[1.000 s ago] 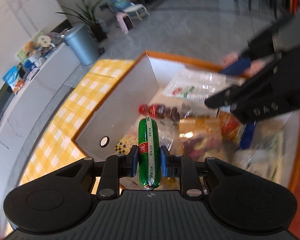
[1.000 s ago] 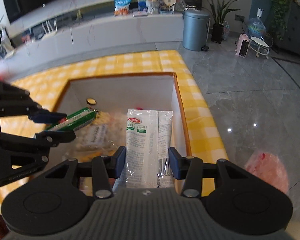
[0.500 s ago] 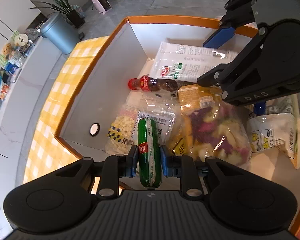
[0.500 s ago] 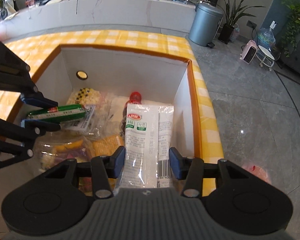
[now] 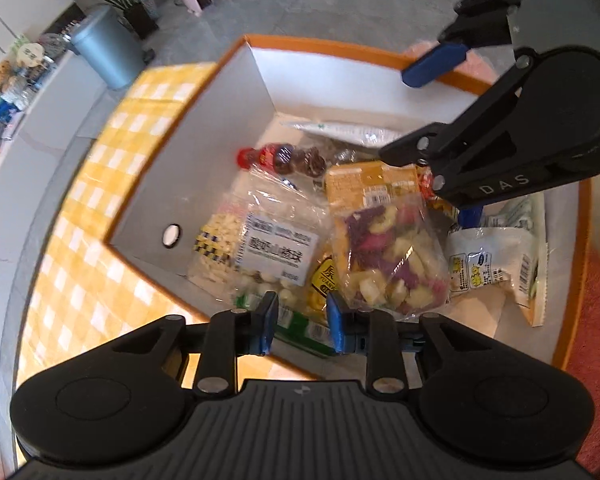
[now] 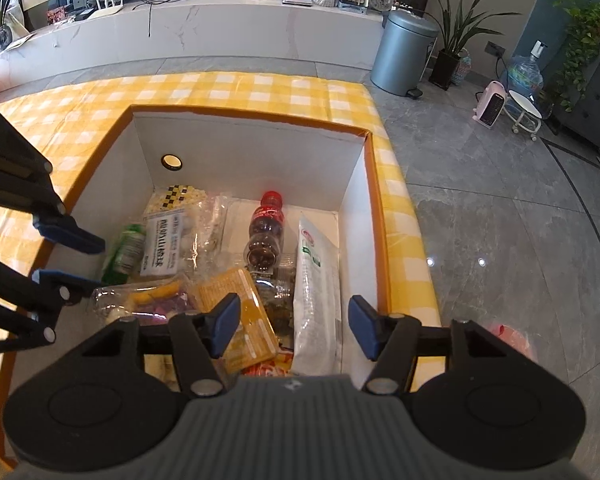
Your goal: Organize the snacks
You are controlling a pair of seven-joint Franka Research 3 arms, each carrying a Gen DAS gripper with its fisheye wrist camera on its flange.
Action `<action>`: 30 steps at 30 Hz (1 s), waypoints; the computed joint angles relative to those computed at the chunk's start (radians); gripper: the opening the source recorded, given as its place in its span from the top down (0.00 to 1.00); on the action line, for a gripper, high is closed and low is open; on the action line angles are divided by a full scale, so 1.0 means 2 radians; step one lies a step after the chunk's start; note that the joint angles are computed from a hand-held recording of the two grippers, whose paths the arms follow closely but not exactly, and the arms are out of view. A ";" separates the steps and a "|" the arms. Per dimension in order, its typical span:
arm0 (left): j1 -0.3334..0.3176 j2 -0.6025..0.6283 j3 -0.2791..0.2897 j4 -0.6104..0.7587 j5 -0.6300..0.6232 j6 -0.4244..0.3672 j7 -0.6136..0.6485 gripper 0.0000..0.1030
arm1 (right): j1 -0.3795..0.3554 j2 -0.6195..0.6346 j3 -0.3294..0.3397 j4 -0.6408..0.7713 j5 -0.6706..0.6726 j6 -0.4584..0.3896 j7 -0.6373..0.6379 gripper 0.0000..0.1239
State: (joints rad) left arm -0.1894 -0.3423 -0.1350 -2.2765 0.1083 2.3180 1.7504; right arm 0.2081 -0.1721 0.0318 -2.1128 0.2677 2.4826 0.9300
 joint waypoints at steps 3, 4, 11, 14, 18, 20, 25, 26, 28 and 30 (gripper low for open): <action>-0.005 -0.030 0.004 -0.016 -0.014 0.009 -0.004 0.65 | -0.001 -0.014 -0.001 -0.005 0.002 -0.004 0.007 0.52; -0.007 -0.041 0.005 -0.023 -0.016 0.012 -0.003 0.65 | -0.002 -0.019 -0.001 -0.006 0.004 -0.009 0.011 0.51; -0.011 -0.134 0.007 -0.071 -0.009 0.064 -0.045 0.55 | 0.000 -0.074 -0.002 -0.025 0.011 -0.021 0.020 0.42; -0.010 -0.177 0.001 -0.095 0.001 0.090 -0.078 0.51 | 0.004 -0.108 -0.005 -0.039 0.024 -0.027 0.021 0.36; 0.003 -0.239 -0.027 -0.134 0.048 0.133 -0.130 0.36 | 0.010 -0.168 -0.010 -0.074 0.046 -0.013 0.015 0.31; 0.013 -0.264 -0.049 -0.147 0.075 0.148 -0.164 0.31 | 0.013 -0.202 -0.012 -0.097 0.054 0.002 0.011 0.28; 0.037 -0.331 -0.098 -0.175 0.125 0.158 -0.262 0.17 | 0.019 -0.283 -0.014 -0.157 0.068 0.031 0.012 0.25; 0.042 -0.341 -0.106 -0.181 0.133 0.160 -0.281 0.17 | 0.022 -0.298 -0.016 -0.167 0.072 0.034 0.012 0.25; 0.046 -0.362 -0.118 -0.190 0.143 0.159 -0.320 0.14 | 0.029 -0.328 -0.021 -0.190 0.082 0.041 0.012 0.24; 0.056 -0.378 -0.129 -0.199 0.151 0.163 -0.364 0.12 | 0.037 -0.355 -0.024 -0.212 0.092 0.051 0.012 0.24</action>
State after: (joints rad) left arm -0.0783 -1.0976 -0.3920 -2.6749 0.4099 2.6441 1.0221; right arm 0.2822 -0.8816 -0.0170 -2.5373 0.4527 2.5843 0.9531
